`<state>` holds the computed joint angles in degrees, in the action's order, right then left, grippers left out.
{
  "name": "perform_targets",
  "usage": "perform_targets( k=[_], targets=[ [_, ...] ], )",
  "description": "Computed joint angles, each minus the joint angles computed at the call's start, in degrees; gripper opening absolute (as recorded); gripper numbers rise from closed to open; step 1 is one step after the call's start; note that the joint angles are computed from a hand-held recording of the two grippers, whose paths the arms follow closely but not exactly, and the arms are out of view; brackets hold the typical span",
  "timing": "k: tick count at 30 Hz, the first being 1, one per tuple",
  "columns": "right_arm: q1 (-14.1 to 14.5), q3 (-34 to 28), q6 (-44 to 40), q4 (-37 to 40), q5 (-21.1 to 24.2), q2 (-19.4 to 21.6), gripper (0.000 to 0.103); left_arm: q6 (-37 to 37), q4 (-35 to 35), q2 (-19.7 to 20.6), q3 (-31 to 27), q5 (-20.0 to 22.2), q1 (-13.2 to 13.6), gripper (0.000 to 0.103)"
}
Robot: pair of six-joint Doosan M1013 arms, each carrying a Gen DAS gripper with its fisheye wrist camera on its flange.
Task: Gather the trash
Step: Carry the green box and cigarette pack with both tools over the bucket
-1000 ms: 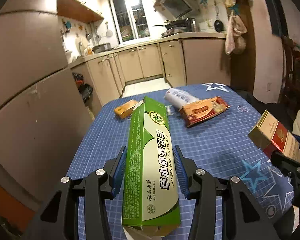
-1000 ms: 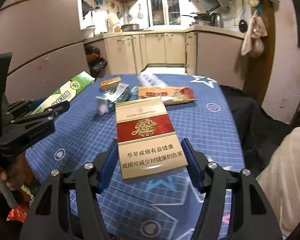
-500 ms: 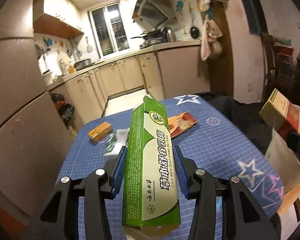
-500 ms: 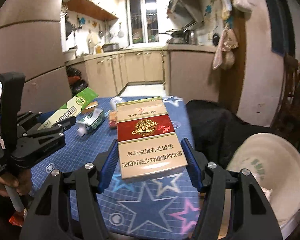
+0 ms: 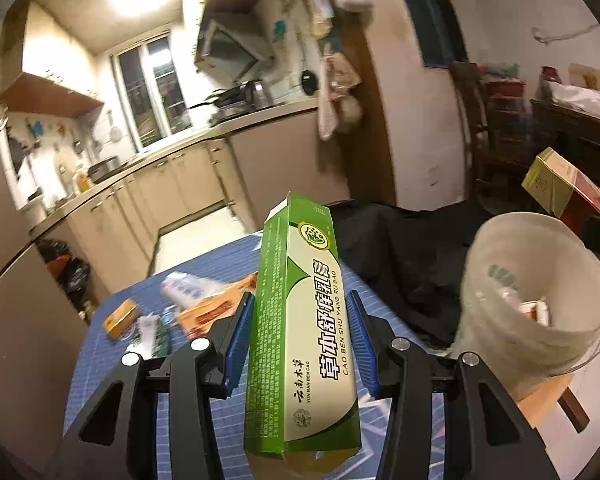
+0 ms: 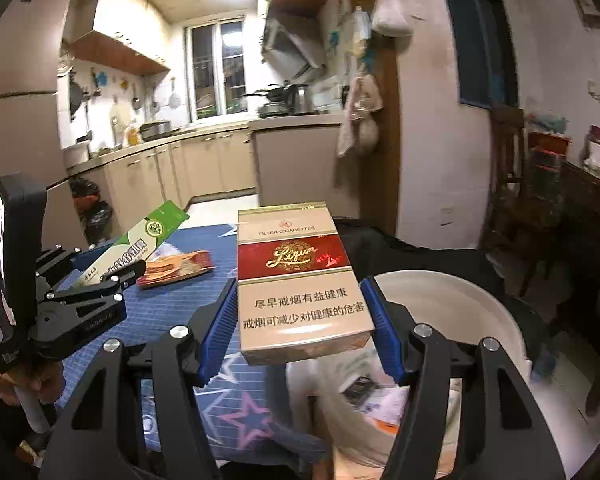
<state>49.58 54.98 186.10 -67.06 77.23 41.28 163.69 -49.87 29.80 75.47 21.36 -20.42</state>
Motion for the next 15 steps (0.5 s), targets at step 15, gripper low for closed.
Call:
perform_targets(
  k=[15],
  targets=[
    [0.7, 8.9, 7.0, -0.1, 8.8, -4.9, 0.056, 9.5, -6.4, 0.8, -1.0, 8.1, -5.1, 0.047]
  ],
)
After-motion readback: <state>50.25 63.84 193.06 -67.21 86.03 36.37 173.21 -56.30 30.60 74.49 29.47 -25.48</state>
